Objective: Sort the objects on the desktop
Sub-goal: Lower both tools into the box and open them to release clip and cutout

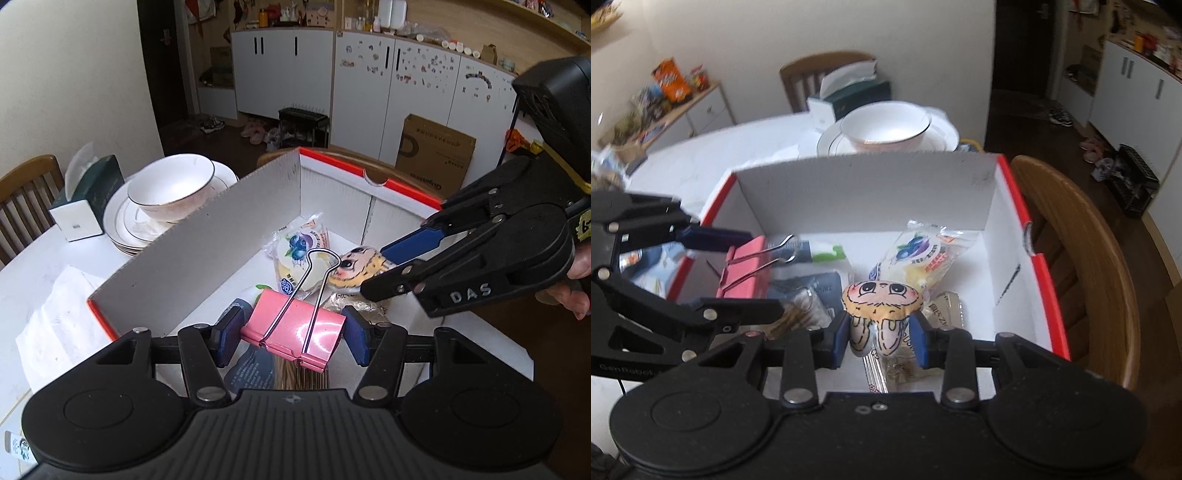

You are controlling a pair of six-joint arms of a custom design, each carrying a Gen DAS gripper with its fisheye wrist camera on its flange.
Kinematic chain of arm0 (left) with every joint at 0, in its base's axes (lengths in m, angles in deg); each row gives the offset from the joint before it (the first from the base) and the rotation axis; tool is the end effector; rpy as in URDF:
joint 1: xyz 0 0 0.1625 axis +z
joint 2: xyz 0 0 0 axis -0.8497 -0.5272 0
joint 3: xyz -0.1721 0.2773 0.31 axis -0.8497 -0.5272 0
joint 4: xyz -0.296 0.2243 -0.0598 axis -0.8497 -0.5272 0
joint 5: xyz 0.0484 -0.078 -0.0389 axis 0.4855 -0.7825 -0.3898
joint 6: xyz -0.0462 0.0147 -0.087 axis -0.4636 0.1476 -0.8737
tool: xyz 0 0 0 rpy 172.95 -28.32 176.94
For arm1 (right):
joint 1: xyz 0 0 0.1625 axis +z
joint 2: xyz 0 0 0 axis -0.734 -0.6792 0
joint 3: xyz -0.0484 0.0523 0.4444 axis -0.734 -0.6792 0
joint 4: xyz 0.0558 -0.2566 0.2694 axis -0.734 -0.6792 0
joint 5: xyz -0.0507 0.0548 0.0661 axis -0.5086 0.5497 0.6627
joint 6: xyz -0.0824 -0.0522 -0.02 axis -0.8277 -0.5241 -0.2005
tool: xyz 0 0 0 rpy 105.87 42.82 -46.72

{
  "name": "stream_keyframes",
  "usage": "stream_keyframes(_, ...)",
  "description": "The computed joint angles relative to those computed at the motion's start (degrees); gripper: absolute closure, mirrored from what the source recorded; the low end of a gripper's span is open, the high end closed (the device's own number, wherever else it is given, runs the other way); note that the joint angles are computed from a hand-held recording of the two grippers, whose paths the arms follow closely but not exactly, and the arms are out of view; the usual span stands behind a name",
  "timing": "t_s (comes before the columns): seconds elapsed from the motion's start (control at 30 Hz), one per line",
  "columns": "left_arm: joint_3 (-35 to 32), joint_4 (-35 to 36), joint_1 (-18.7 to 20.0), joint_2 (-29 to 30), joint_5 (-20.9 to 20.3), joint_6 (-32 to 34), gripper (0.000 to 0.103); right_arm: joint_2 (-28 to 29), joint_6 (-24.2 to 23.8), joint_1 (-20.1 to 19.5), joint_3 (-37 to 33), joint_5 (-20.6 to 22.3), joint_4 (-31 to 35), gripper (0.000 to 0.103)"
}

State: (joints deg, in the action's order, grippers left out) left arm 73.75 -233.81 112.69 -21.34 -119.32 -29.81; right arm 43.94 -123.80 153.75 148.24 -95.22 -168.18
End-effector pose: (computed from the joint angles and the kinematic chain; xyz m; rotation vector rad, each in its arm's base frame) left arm -0.1136 -0.5042 0.2328 0.7616 2.3042 -0.7105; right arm 0.2781 -0.5924 0.0632 1.1159 -2.4793 0.3324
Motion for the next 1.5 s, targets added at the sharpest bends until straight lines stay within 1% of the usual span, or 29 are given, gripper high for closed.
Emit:
stream_keyframes(0.13, -1.2, 1.8, 0.8, 1.2, 0.4, 0.0, 0.046, 1.1, -1.7, -0.1, -2.3, -0.6, 3.5, 0.069)
stream_keyframes(0.37, -2.4, 4.3, 2.0, 2.1, 0.8, -1.1, 0.046, 2.8, -4.3, -0.1, -4.5, -2.0, 6.8, 0.069)
stream_keyframes(0.5, -2.7, 5.7, 2.5, 2.3, 0.5, -1.9, 0.046, 3.4, -4.3, -0.3, -5.1, -2.5, 7.5, 0.069)
stream_keyframes(0.7, -3.7, 9.9, 3.1, 2.4, -0.3, -4.1, 0.046, 4.1, -4.2, -0.2, -6.0, -3.1, 9.3, 0.069)
stream_keyframes(0.83, -4.4, 12.3, 3.5, 2.3, -0.6, -5.8, 0.046, 4.2, -3.5, -0.6, -5.7, -2.4, 8.8, 0.069)
stream_keyframes(1.07, -5.0, 14.6, 3.9, 1.9, -1.3, -7.3, 0.046, 3.4, -3.0, -0.6, -5.2, -1.9, 8.6, 0.064)
stream_keyframes(1.1, -4.9, 14.5, 3.9, 1.8, -1.3, -7.4, 0.046, 3.2, -2.9, -0.6, -5.1, -1.6, 8.7, 0.062)
stream_keyframes(1.2, -4.7, 13.8, 3.8, 1.4, -1.7, -7.6, 0.045, 2.4, -2.7, -0.7, -4.6, -0.7, 8.5, 0.060)
stream_keyframes(1.27, -4.4, 13.3, 3.6, 1.2, -1.7, -7.7, 0.040, 2.0, -2.7, -0.7, -4.5, -0.4, 8.4, 0.060)
stream_keyframes(1.43, -3.4, 12.4, 2.9, 0.5, -0.8, -8.2, 0.040, 1.2, -2.9, -0.7, -3.9, 0.2, 8.1, 0.058)
stream_keyframes(1.47, -3.2, 12.2, 2.7, 0.4, -0.5, -8.3, 0.039, 0.9, -3.0, -0.7, -3.6, 0.4, 8.0, 0.055)
stream_keyframes(1.5, -3.0, 12.1, 2.5, 0.2, -0.3, -8.5, 0.038, 0.6, -3.1, -0.7, -3.2, 0.6, 7.6, 0.048)
